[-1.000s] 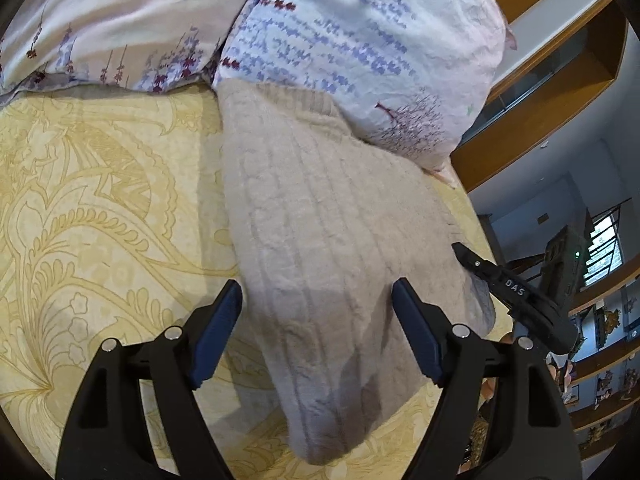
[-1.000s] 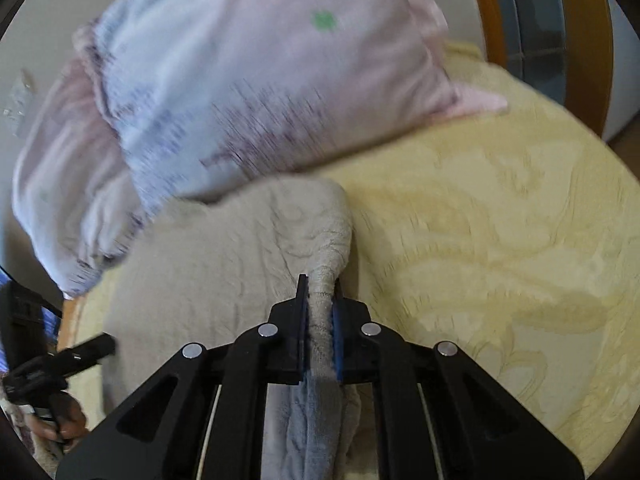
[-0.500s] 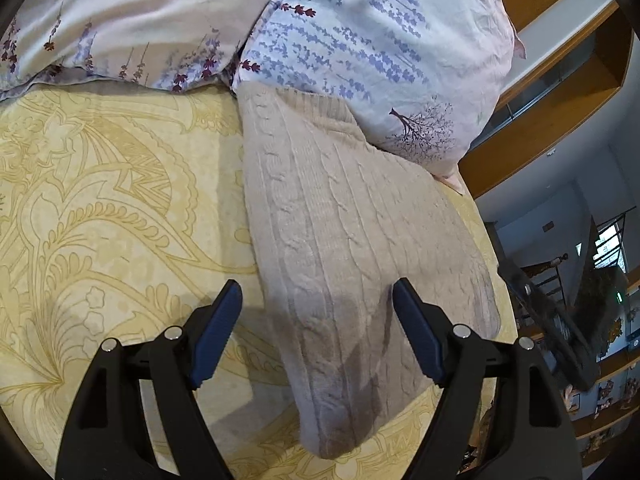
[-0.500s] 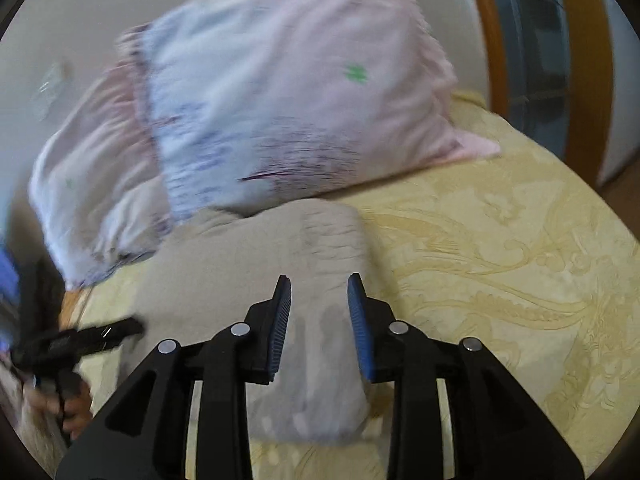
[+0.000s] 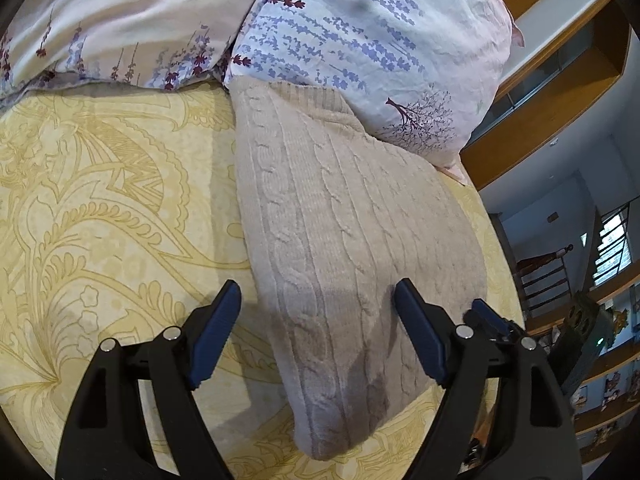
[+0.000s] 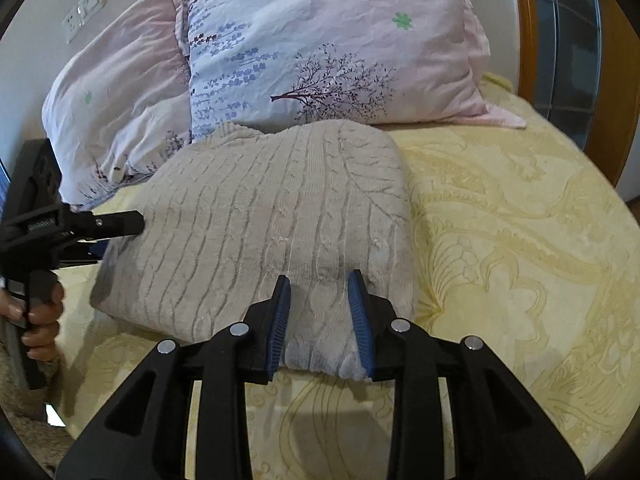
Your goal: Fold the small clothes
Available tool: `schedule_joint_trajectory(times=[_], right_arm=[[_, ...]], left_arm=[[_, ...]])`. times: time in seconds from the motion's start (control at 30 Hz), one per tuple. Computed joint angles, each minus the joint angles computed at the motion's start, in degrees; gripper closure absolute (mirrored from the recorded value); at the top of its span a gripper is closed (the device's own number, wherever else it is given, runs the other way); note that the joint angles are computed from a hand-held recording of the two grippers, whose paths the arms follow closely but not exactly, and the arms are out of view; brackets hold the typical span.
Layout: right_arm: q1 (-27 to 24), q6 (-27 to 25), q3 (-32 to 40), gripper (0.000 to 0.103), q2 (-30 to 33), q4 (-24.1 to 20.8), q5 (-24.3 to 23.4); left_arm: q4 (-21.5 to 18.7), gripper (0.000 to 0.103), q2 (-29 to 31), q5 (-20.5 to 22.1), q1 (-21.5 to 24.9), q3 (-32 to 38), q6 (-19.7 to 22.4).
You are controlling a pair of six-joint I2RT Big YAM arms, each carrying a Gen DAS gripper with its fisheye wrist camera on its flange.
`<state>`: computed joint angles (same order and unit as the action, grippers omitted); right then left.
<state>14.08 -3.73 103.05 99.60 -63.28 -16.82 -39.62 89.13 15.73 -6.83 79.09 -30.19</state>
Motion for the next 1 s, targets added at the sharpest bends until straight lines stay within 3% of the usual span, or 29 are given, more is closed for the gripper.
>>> schedule_joint_trajectory(times=[0.03,0.1,0.17,0.2,0.5,0.7,0.83,1.0], right_arm=[[-0.62,1.58,1.74,0.070,0.86,-1.86,-2.04],[-2.30,5.72,5.82,0.043,2.88,-4.22,-7.23],[-3.36,9.75,8.12,0.023,3.97,-4.00,-9.38],[-3.91,11.58,10.98,0.020,5.67,-5.21,-10.07],[-5.66,14.84,34.58,0.020,22.80,-24.17,-16.27],[-6.14,14.43,41.13,0.020,28.45,-29.25,-20.11],[-5.99,13.06,42.51,0.021,29.77,-29.95,-22.34],[-5.92,10.62,44.06,0.032,31.35,-32.25,-25.82]], left_arm=[[-0.47,0.023,0.28,-0.74,-0.20,0.51,0.60],[-1.30,0.021,0.52,-2.76,-0.72,1.25,2.01],[-1.87,0.020,0.77,-4.60,-1.13,1.93,3.29],[-2.03,0.020,0.88,-5.20,-1.25,2.18,3.77],[-4.32,0.015,3.43,-4.93,-1.10,5.35,5.15],[-4.79,0.013,5.07,-3.36,-0.87,7.06,5.54],[-3.86,0.013,6.03,1.84,0.36,7.15,3.76],[-0.95,0.013,6.56,6.75,1.62,6.44,0.92]])
